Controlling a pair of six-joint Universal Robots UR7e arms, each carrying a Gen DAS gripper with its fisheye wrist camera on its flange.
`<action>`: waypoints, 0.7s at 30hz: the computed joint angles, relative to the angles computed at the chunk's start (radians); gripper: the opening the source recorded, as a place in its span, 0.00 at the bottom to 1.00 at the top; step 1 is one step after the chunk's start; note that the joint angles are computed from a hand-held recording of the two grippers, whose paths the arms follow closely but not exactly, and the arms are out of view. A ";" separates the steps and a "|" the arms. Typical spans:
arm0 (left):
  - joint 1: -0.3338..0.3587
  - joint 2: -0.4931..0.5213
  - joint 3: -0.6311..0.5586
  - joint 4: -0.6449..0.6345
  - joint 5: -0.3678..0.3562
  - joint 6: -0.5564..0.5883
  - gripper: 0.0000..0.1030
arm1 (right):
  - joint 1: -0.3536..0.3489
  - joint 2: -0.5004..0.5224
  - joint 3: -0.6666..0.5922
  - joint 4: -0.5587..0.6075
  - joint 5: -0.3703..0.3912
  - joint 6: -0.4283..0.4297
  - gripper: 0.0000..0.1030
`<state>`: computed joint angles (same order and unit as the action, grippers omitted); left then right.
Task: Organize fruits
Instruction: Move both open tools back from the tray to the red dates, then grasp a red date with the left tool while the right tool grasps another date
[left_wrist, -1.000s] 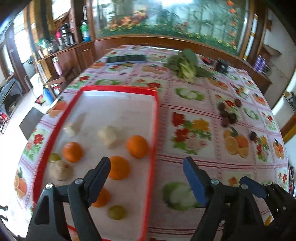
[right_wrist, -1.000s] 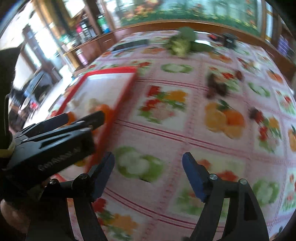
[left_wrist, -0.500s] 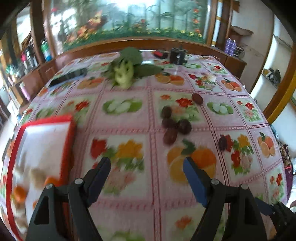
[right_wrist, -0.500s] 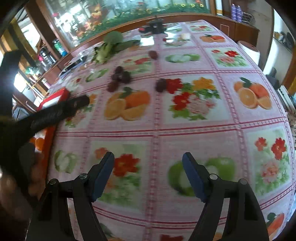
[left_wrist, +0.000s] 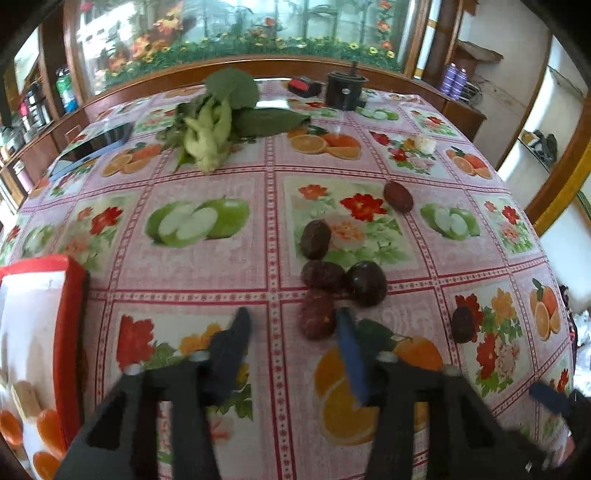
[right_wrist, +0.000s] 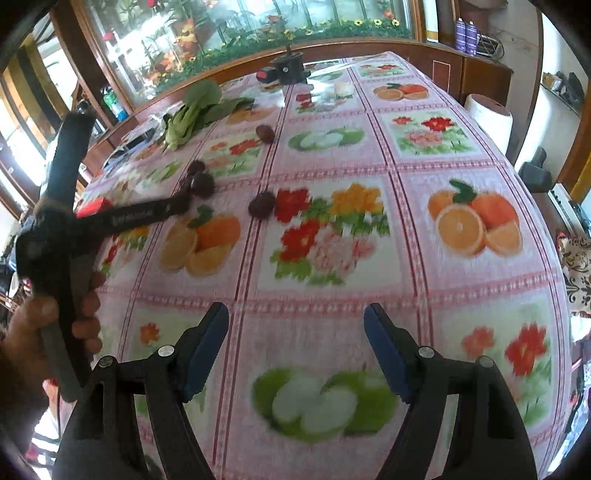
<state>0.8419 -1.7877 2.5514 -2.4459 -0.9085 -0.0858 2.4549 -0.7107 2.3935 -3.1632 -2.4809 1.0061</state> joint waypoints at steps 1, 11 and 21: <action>0.001 0.001 -0.001 -0.004 -0.010 0.010 0.31 | -0.016 0.001 0.003 -0.041 -0.004 -0.032 0.74; 0.024 -0.046 -0.009 0.045 -0.055 -0.002 0.23 | -0.167 0.060 -0.073 -0.235 0.039 -0.412 0.69; 0.034 -0.102 -0.007 0.101 -0.077 -0.008 0.23 | -0.165 0.101 -0.137 -0.145 -0.003 -0.492 0.22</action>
<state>0.8763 -1.8897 2.5449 -2.3448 -0.9855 -0.0933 2.2900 -0.6092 2.2563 -3.3085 -2.4837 0.5142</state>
